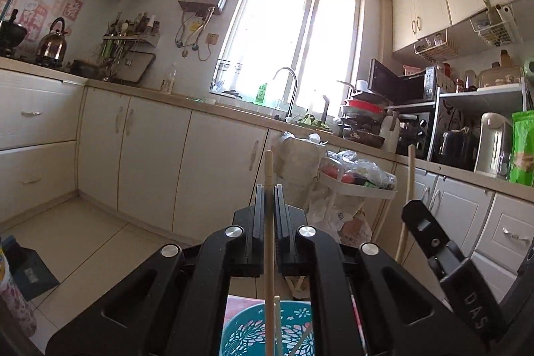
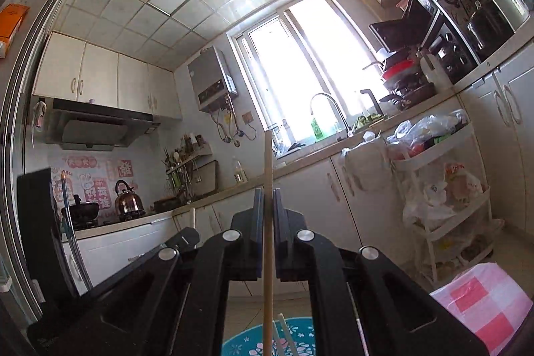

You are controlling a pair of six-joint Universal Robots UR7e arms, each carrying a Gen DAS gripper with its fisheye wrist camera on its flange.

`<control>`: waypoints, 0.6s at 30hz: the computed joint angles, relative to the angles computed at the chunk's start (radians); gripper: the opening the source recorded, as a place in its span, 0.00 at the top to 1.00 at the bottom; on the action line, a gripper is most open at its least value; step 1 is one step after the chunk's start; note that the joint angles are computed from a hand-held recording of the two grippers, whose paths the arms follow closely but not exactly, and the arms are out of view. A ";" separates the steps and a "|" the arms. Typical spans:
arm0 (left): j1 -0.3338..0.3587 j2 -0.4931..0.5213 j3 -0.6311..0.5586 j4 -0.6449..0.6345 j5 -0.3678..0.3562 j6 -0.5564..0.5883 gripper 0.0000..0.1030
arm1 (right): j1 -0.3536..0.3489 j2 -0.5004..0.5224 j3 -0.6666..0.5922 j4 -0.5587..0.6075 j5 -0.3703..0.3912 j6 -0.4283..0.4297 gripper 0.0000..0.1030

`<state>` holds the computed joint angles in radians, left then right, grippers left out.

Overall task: Organize utensils
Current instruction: 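Lift the stick upright with the right gripper and carry it over the basket, then open the right gripper to drop the stick into the teal basket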

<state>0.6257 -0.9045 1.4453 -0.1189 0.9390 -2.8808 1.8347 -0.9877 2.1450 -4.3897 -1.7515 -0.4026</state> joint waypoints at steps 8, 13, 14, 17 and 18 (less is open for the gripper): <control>-0.010 -0.024 0.075 -0.014 -0.039 0.031 0.95 | -0.033 0.033 0.081 -0.046 0.015 -0.009 0.94; -0.005 -0.026 0.071 0.002 -0.051 0.028 0.95 | -0.061 0.020 0.114 -0.034 0.020 0.002 0.94; -0.005 -0.025 0.069 0.005 -0.052 0.028 0.95 | -0.065 0.015 0.116 -0.027 0.021 0.005 0.94; -0.006 -0.018 0.055 0.029 -0.048 0.024 0.94 | -0.069 0.006 0.118 -0.015 0.020 0.010 0.94; -0.008 -0.018 0.055 0.031 -0.049 0.027 0.92 | -0.069 0.003 0.118 -0.010 0.018 0.011 0.94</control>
